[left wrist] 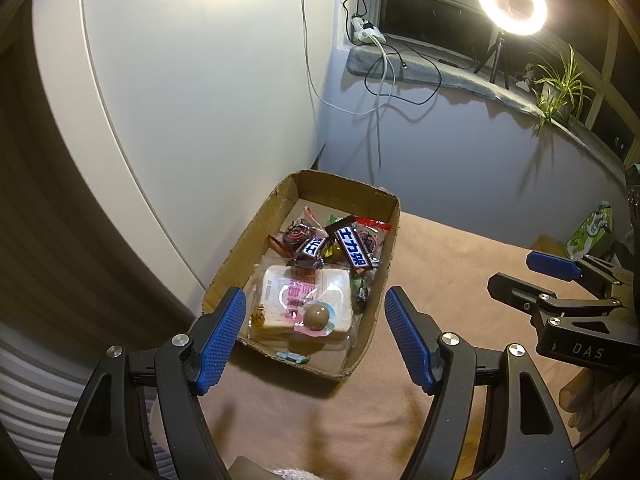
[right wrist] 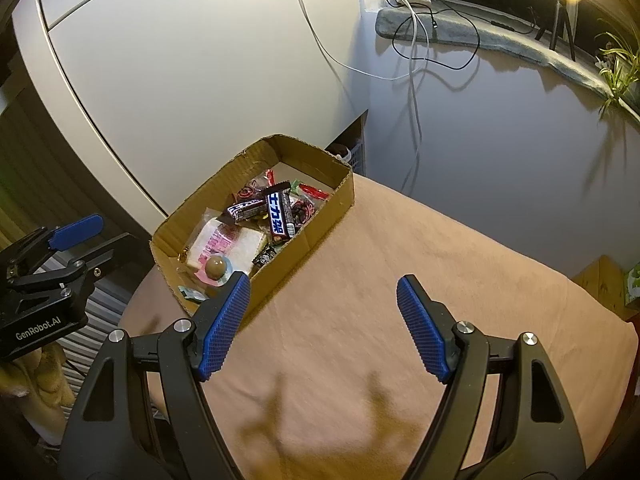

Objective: Organize snacks

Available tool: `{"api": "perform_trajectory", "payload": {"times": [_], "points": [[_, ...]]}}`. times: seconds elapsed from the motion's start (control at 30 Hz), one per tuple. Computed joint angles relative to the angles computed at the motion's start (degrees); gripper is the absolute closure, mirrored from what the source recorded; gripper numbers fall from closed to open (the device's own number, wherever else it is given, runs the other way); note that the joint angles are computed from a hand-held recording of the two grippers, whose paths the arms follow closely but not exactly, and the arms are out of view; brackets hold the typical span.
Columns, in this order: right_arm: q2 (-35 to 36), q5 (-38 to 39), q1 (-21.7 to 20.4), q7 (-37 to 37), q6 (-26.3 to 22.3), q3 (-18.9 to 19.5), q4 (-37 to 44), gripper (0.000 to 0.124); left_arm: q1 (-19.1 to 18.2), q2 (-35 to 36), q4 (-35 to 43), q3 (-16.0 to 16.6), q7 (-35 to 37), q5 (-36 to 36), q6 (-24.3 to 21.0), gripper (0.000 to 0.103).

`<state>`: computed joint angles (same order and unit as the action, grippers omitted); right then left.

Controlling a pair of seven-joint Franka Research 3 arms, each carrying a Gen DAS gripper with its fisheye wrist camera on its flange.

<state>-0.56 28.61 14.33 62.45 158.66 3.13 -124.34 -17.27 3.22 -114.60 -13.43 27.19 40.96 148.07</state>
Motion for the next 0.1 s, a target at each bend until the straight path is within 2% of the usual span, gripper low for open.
{"api": "perform_trajectory", "payload": {"times": [0.1], "points": [[0.08,-0.14,-0.1,0.32,-0.06,-0.11,-0.11,0.045,0.03,0.22,0.22,0.05,0.29,-0.18,-0.17,0.031]]}}
